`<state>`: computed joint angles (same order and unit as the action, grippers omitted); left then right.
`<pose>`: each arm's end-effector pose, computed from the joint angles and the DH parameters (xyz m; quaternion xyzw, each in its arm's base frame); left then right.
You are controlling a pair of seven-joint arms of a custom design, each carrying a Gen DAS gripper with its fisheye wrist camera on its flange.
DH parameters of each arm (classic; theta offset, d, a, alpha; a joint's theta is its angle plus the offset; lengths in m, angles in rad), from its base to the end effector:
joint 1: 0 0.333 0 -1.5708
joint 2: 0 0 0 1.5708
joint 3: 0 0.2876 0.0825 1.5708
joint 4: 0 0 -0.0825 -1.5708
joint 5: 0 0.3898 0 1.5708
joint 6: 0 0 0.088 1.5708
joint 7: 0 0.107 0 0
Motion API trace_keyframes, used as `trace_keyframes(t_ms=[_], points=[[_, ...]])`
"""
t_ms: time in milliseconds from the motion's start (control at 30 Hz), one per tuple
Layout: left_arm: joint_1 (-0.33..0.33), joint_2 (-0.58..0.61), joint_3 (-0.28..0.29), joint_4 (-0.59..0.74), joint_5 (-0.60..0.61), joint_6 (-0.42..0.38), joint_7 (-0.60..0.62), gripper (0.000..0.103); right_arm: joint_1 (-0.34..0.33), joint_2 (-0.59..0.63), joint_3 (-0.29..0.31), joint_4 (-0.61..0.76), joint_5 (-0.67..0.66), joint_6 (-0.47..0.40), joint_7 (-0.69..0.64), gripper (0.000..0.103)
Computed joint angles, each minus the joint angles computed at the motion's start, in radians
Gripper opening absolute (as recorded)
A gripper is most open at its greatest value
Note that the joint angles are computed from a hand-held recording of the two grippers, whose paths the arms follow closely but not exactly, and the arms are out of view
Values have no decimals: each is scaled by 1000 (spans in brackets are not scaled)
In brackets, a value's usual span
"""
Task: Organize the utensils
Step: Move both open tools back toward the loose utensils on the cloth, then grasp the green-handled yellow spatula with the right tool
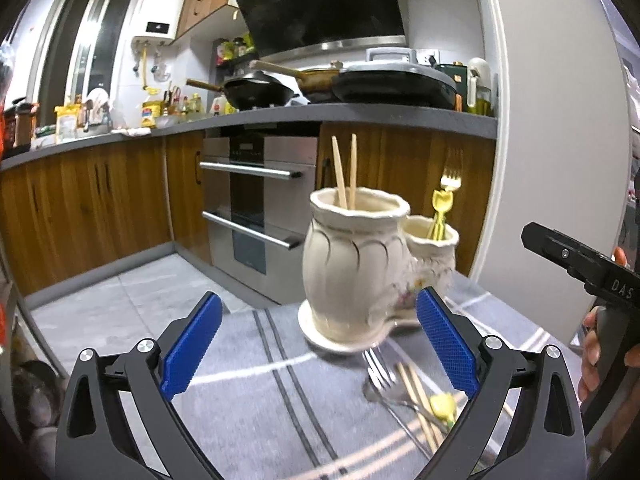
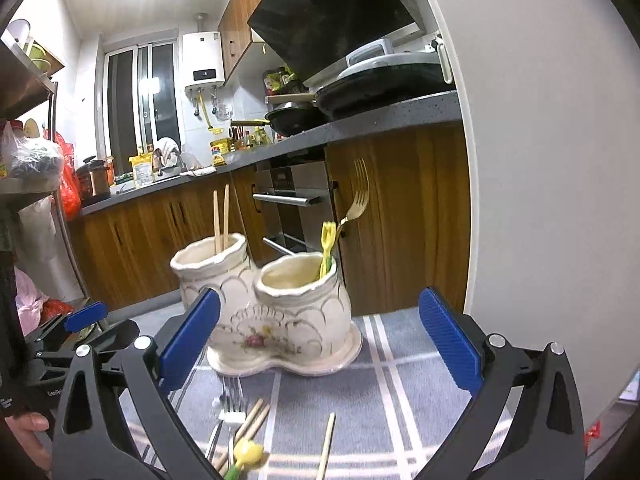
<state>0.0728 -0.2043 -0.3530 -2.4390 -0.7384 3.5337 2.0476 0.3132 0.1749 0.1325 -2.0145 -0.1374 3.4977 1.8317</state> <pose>0.4904 -0.0631 0.4865 -0.6010 0.5552 -0.4101 0.4029 0.5563 0.2783 0.5006 -0.6458 0.4611 -0.2654 0.5475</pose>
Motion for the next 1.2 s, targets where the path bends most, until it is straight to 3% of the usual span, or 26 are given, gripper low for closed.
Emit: trace_keyframes(t_ms=[200,300,367,433,567,700,833,967,1067,1200], points=[[16,-45,-16,-53,8,-51,-24,97,3,-35,-9,-63,20,9,4,98],[63,-53,-58,-64,27,-71,-48,97,-2,-45,-5,-82,13,2,26,98],[100,-63,-91,-70,35,-91,-60,97,-23,-47,9,-86,-28,-8,66,98],[104,-73,-91,-79,62,-105,-88,97,-27,-54,10,-95,-45,-15,82,98],[74,-83,-44,-93,137,-123,-153,97,-60,-59,30,-102,-121,-27,156,98],[106,-90,-63,-94,180,-157,-197,97,-83,-63,38,-106,-193,-32,219,98],[178,-102,-124,-88,212,-198,-243,97,-107,-67,47,-108,-264,-37,278,98],[207,-116,-138,-83,259,-255,-292,97,-138,-71,62,-108,-345,-55,345,98],[298,-132,-208,-71,316,-338,-352,97,-140,-72,56,-112,-359,-61,357,98],[322,-120,-210,-45,388,-455,-406,97,-173,-60,78,-96,-395,-76,403,98]])
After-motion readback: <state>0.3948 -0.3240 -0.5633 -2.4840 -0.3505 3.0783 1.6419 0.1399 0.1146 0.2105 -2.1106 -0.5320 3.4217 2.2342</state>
